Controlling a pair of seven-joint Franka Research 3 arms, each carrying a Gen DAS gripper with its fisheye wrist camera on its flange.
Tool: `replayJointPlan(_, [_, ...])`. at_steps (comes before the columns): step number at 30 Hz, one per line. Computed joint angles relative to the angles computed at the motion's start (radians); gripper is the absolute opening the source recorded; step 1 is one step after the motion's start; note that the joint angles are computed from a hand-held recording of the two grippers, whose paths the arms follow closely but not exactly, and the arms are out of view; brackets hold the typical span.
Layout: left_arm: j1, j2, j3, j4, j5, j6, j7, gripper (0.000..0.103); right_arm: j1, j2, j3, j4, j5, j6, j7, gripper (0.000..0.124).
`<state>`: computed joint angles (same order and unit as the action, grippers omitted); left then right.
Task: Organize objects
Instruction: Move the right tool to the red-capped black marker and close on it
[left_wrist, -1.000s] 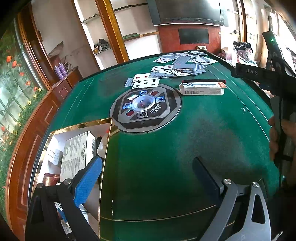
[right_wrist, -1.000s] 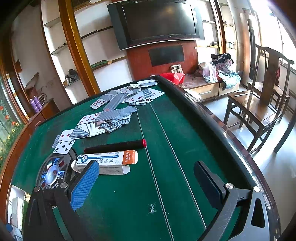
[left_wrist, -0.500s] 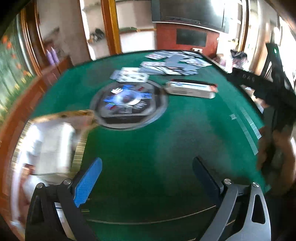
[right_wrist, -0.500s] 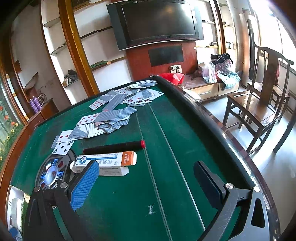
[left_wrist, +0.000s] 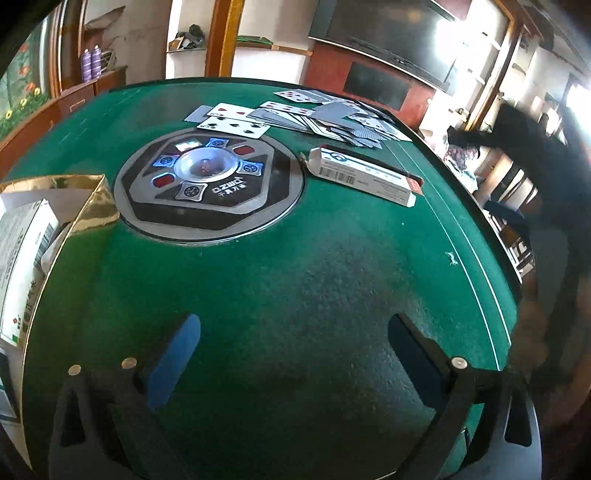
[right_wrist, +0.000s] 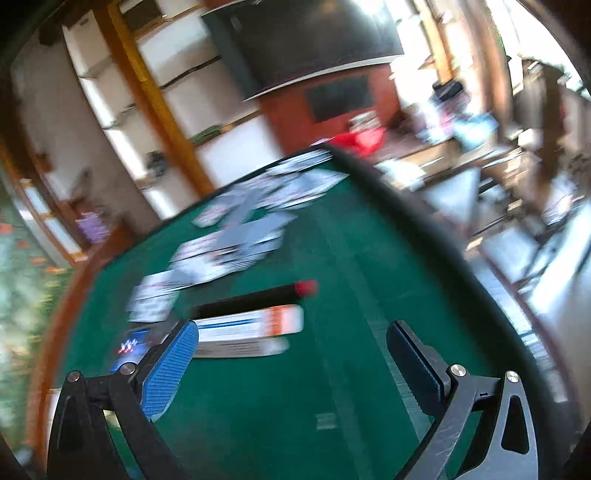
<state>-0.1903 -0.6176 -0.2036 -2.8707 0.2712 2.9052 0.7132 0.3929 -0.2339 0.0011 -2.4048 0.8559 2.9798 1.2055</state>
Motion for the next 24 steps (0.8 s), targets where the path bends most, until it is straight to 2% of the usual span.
replayJointPlan(2, [0.007, 0.004, -0.014, 0.01, 0.014, -0.021, 0.004, 0.102, -0.005, 0.062, -0.005, 0.103, -0.042, -0.133, -0.005, 0.103])
replayJointPlan(5, [0.019, 0.015, -0.036, 0.029, 0.039, -0.056, 0.003, 0.102, -0.031, 0.149, 0.021, 0.234, -0.095, -0.26, -0.013, 0.103])
replayJointPlan(6, [0.02, 0.017, -0.039, 0.032, 0.045, -0.063, 0.002, 0.102, -0.038, 0.176, 0.029, 0.274, -0.099, -0.301, -0.018, 0.103])
replayJointPlan(8, [0.019, 0.018, -0.037, 0.034, 0.053, -0.068, 0.0, 0.102, -0.059, 0.246, 0.036, 0.373, -0.051, -0.454, -0.058, 0.103])
replayJointPlan(9, [0.016, 0.016, -0.03, 0.031, 0.052, -0.063, 0.0, 0.102, -0.07, 0.274, 0.045, 0.406, -0.049, -0.503, -0.054, 0.103])
replayJointPlan(10, [0.012, 0.014, -0.023, 0.027, 0.051, -0.057, 0.002, 0.102, -0.078, 0.298, 0.054, 0.431, -0.07, -0.528, -0.036, 0.103])
replayJointPlan(14, [0.006, 0.008, -0.011, 0.019, 0.042, -0.041, 0.005, 0.102, -0.083, 0.368, 0.08, 0.495, -0.216, -0.536, 0.05, 0.103])
replayJointPlan(16, [0.007, 0.01, -0.013, 0.02, 0.042, -0.041, 0.005, 0.102, -0.097, 0.393, 0.087, 0.522, -0.208, -0.57, 0.055, 0.103])
replayJointPlan(19, [0.005, 0.007, -0.008, 0.017, 0.037, -0.035, 0.008, 0.102, -0.107, 0.419, 0.092, 0.539, -0.216, -0.569, 0.086, 0.103])
replayJointPlan(21, [0.003, 0.007, -0.005, 0.016, 0.033, -0.032, 0.01, 0.102, -0.121, 0.443, 0.094, 0.559, -0.202, -0.609, 0.11, 0.103])
replayJointPlan(22, [0.002, 0.006, -0.004, 0.015, 0.031, -0.032, 0.012, 0.102, -0.126, 0.431, 0.099, 0.541, -0.177, -0.584, 0.094, 0.103])
replayJointPlan(24, [0.003, 0.004, -0.005, 0.014, 0.029, -0.028, 0.011, 0.102, -0.134, 0.419, 0.102, 0.53, -0.161, -0.614, 0.089, 0.103])
